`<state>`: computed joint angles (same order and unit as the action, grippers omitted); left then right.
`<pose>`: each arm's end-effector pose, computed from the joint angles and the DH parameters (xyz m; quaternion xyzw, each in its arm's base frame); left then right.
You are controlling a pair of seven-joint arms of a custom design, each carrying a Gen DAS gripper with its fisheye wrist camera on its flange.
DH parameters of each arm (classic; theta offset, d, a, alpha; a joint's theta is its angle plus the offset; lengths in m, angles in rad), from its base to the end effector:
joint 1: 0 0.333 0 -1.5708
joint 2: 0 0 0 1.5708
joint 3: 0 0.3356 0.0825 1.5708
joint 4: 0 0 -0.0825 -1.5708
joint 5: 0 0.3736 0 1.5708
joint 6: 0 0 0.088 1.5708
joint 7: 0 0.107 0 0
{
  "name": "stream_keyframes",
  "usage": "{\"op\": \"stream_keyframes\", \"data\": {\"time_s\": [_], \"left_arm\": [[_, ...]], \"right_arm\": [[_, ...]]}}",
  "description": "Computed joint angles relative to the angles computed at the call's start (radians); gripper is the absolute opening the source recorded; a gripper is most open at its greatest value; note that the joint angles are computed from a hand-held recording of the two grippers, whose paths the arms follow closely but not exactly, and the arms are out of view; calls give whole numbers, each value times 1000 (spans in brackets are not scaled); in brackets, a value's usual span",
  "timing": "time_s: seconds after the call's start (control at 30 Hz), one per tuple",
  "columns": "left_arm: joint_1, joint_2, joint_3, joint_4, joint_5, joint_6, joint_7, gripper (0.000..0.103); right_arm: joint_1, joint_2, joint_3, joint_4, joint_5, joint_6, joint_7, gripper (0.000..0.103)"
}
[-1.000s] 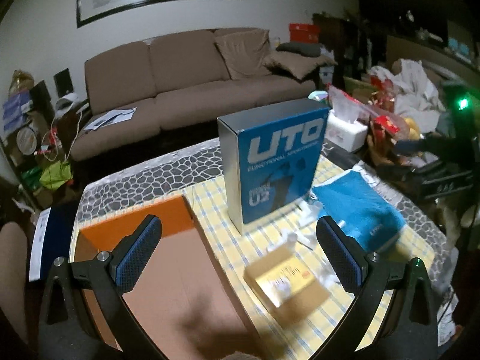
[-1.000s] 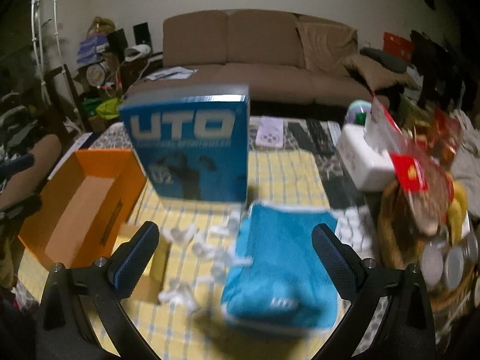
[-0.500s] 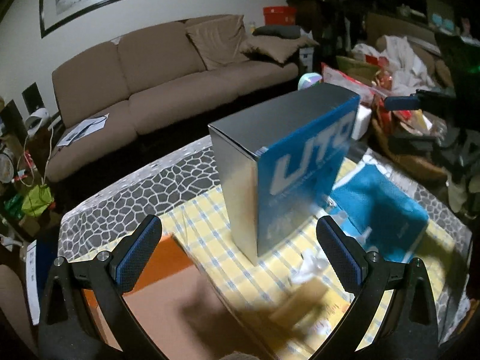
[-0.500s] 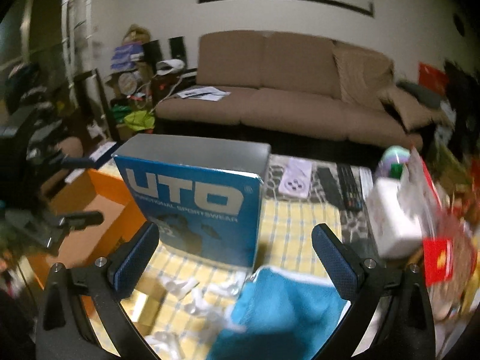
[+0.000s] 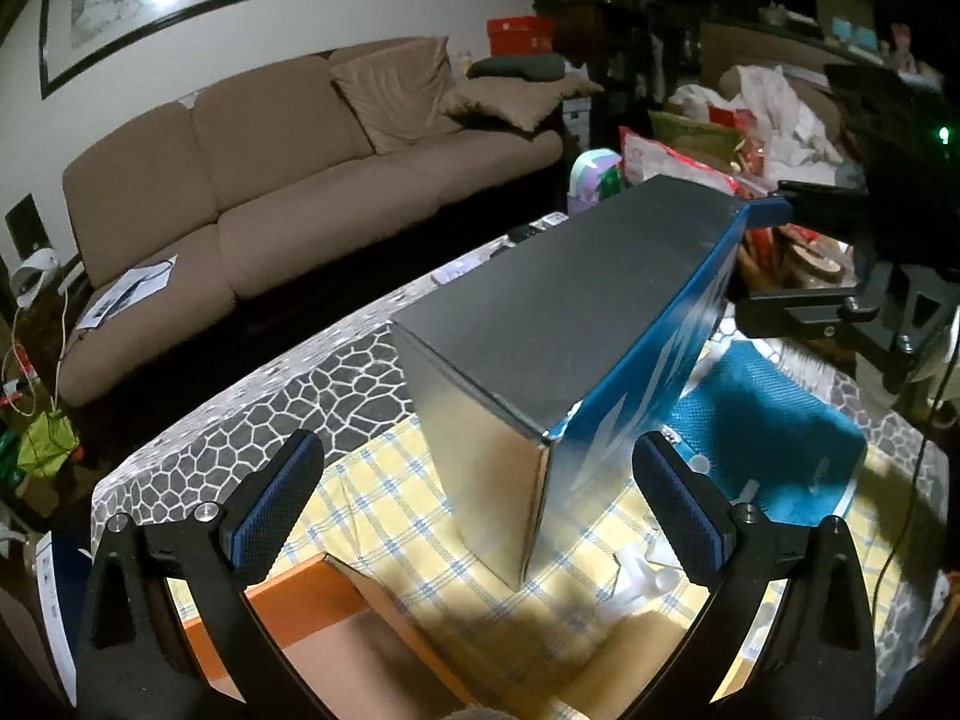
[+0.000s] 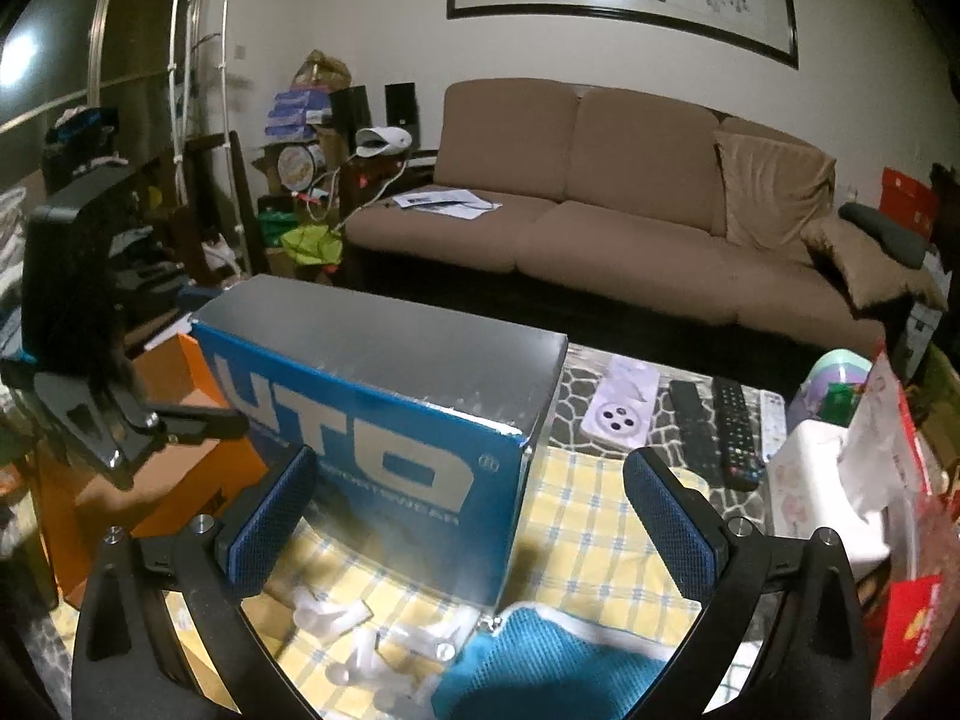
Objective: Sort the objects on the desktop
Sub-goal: 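Grasp the blue UTO box with the right gripper and lift it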
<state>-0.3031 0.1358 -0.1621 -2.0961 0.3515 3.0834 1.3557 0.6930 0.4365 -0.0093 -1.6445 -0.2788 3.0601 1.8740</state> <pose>0.5326 -0.2941 0.4835 -0.4323 0.8004 -0.3382 0.2411 0.5431 0.4722 0.5024 -0.7898 0.3920 -0.2073 0.4237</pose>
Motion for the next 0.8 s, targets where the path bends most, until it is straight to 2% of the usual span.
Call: {"op": "stream_keyframes", "data": {"time_s": [0.03,0.1,0.13,0.17,0.23,0.3,0.37,0.47,0.67,0.73,0.8], "left_arm": [[-10,4,11,5,21,0,-11,97],[-4,10,-4,13,12,-13,15,83],[-5,11,-9,14,10,-19,25,79],[-19,13,3,20,31,-30,9,74],[-67,17,59,34,141,-42,-95,74],[-64,18,58,41,168,-53,-129,72],[-73,12,66,53,214,-71,-193,71],[-73,-22,73,54,315,-69,-295,70],[8,-165,-2,-15,299,-63,-282,70],[18,-240,-9,-66,216,-55,-220,70],[-1,-317,9,-127,101,-49,-136,71]], "right_arm": [[-28,6,38,7,20,-3,-24,102],[-109,24,147,25,87,-17,-106,93],[-131,31,180,33,131,-28,-151,85],[-126,35,178,44,131,-42,-148,83],[-73,38,115,57,118,-56,-124,78],[-42,36,76,64,112,-66,-89,75],[-42,31,76,68,121,-73,-75,74],[25,6,-3,60,52,-59,-4,74],[79,-61,-42,58,-62,-65,90,74],[99,-87,-48,55,-112,-70,133,74],[104,-112,-32,56,-147,-80,161,74]]}}
